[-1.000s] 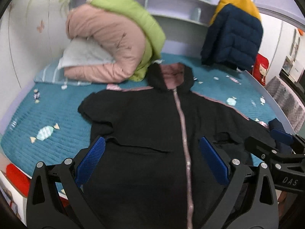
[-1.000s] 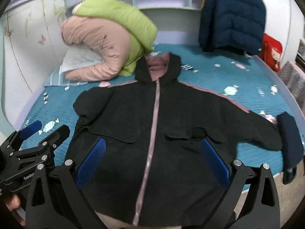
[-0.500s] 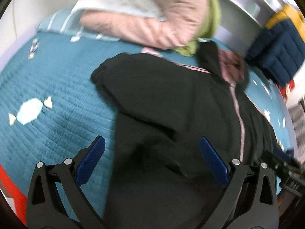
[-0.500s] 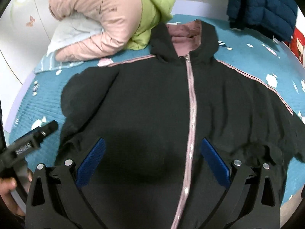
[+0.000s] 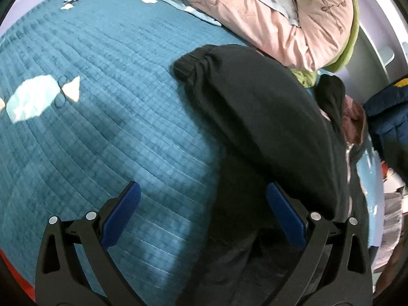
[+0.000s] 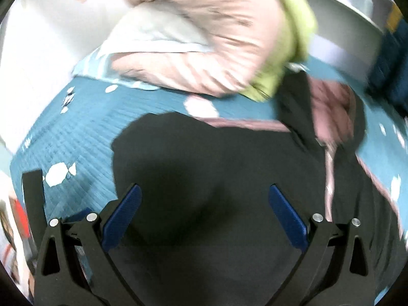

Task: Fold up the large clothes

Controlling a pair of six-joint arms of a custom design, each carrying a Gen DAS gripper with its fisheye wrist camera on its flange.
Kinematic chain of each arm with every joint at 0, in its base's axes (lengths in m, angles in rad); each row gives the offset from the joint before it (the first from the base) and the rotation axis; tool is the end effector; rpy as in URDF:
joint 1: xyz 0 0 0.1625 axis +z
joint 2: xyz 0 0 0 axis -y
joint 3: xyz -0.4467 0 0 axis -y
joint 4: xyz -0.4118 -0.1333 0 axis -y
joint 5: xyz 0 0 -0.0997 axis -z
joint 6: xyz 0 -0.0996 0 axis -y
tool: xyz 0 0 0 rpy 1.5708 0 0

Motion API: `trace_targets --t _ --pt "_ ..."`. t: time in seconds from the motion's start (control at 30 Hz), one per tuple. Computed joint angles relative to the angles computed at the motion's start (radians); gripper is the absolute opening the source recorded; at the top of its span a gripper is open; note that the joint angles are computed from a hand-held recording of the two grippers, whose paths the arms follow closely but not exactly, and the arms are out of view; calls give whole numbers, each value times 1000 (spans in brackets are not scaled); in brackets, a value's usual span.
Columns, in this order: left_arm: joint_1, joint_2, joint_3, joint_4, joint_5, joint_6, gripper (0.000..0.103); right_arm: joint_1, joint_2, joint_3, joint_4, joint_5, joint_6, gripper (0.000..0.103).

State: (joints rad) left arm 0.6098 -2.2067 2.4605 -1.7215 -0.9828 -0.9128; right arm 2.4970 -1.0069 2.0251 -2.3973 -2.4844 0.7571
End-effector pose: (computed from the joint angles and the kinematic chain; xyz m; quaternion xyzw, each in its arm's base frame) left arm -0.0756 -0.2828 0.3258 0.0380 0.9552 -0.2040 0.2111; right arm 0.4653 -0.2817 0.1108 0.1175 -0.8866 0.2702 0.3566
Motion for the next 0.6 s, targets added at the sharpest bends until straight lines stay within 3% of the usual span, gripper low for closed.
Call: trace_targets --t 0.1,0.3,0.37,0.47,0.53,0.6 --pt "26 24 -26 74 75 -6 98 -28 116 -105 -14 24 -123 96" --pt "89 75 -113 358 265 -174 98 -51 329 -310 78 36 -240 96" --pt "106 88 -139 449 320 -238 98 -55 386 -372 146 28 -250 96" --pt "136 82 -153 449 334 -240 98 -74 479 -466 317 -24 -210 96" --pt "146 57 -162 451 314 -220 98 -95 519 -491 408 -83 -161 79" --pt "143 45 -164 452 313 -209 98 -114 505 -454 332 -62 -186 47"
